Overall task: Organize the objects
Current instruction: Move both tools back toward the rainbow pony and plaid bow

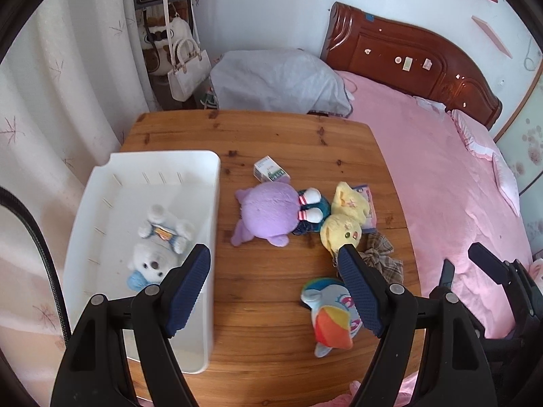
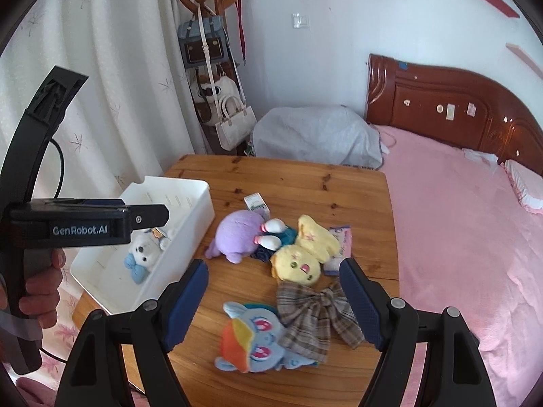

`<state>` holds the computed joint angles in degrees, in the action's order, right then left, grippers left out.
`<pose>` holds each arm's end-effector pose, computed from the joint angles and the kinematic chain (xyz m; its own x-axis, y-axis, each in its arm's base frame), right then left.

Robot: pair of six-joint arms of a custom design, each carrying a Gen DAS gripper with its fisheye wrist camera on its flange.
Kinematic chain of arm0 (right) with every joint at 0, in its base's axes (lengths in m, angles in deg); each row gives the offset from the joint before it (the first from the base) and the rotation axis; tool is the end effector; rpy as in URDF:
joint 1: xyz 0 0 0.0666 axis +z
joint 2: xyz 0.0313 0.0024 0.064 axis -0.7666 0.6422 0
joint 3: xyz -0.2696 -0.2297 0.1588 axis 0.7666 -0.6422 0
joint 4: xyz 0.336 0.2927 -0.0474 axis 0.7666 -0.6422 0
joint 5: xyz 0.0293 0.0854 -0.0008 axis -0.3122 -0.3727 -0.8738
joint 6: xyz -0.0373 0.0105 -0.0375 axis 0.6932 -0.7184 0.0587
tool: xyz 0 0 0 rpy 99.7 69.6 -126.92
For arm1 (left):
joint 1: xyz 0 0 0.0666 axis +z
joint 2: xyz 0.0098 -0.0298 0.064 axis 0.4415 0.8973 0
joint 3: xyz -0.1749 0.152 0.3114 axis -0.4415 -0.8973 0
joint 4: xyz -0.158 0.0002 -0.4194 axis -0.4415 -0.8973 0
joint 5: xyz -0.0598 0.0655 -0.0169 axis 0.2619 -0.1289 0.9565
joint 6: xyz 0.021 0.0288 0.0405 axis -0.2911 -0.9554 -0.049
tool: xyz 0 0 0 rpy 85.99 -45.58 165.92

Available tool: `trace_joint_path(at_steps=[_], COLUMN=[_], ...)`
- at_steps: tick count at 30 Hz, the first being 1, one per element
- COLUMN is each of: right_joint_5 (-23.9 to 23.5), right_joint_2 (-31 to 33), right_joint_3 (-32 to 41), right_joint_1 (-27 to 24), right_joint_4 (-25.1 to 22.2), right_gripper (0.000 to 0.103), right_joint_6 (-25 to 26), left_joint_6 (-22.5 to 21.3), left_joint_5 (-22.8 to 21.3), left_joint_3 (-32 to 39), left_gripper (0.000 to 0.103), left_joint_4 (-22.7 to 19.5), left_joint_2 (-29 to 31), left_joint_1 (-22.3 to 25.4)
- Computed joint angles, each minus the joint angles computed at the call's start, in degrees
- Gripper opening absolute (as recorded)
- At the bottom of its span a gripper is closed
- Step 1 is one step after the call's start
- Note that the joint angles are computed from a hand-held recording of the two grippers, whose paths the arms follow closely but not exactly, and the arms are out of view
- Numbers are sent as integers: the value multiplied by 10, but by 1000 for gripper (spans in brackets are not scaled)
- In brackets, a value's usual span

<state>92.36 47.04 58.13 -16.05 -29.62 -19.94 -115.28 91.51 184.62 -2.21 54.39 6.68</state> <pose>0.3473 0.2266 0.4517 -0.6902 -0.2351 -0.6844 -0.3343 0.9424 0.0134 0.5587 -0.2058 0.5548 -0.1957 0.9134 -0.3569 0.9435 0.2746 0.1854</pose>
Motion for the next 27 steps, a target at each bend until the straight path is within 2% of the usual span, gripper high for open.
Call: trace_joint_path(at_steps=[8,10,17,18,19,27], right_joint_5=[-86,-93,-165,-171,-156,-198], right_joint_2=[18,25,61,66,69,119], right_joint_3=[3,5,13,14,14,31], right_joint_1=[-77,-91,-143,-147,-143,-170], right_joint_4=[-36,-50,-80,-83,-83,-91], right_gripper=[80,80,80,80,80,80], right_joint_6=[-5,-27,-63,-65,-110,-120], left_joint_6=[8,11,27,31,34,76], left_joint_5=[-44,-61,-111,-119,-124,-169], left_joint_3=[-94,-115,-164,-171,-174,-193], left_gripper=[81,81,81,81,81,81], left_joint_4=[38,46,65,64,63,40], left_joint_2=[-41,-49,-60,-61,-61,-50], left_joint_1=[-17,-22,-26,-26,-26,-24])
